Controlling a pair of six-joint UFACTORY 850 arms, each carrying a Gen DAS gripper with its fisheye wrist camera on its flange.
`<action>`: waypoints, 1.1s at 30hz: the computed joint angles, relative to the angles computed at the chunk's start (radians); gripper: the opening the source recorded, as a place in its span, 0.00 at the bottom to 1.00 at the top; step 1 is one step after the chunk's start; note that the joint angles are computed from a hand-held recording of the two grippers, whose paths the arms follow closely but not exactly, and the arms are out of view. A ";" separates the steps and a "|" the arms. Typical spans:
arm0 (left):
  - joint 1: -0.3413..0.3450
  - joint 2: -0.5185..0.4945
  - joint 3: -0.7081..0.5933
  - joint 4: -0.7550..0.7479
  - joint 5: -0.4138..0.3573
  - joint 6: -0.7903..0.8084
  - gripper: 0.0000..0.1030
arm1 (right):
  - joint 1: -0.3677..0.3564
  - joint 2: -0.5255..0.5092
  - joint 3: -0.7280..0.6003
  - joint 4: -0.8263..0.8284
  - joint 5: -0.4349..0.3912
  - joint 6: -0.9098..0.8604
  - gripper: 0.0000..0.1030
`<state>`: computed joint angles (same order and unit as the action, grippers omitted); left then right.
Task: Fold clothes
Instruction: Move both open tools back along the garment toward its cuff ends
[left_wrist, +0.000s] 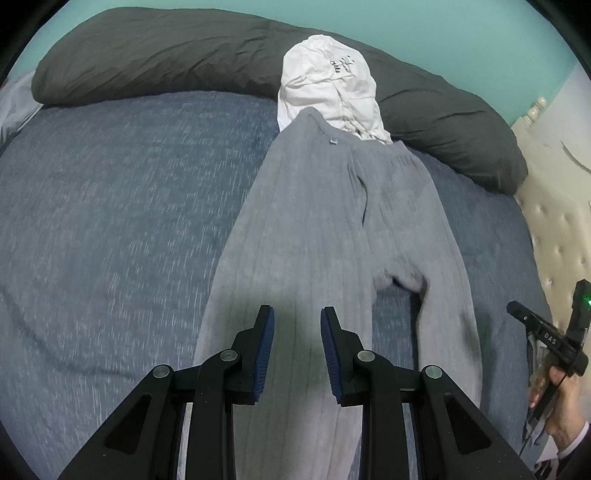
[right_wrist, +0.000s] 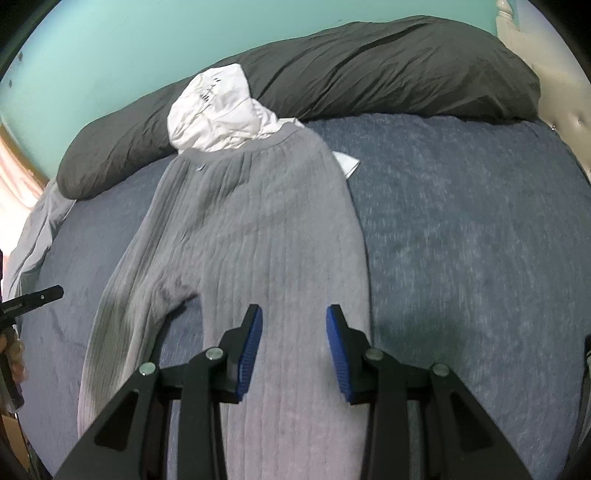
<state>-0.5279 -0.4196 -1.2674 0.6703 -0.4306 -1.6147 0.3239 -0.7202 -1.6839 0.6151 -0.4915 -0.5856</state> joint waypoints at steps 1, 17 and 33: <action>-0.009 0.007 0.011 0.014 0.002 -0.020 0.28 | 0.001 0.017 0.028 0.006 0.010 -0.007 0.35; -0.154 0.079 0.140 0.084 -0.024 -0.193 0.28 | -0.007 0.223 0.355 0.205 0.074 -0.215 0.44; -0.282 0.161 0.263 0.279 -0.063 -0.479 0.28 | -0.011 0.400 0.621 0.381 0.114 -0.406 0.58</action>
<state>-0.8102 -0.2583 -1.0042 0.9488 -0.4933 -2.0940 0.3130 -0.3203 -1.0629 0.9958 -0.3776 -0.9912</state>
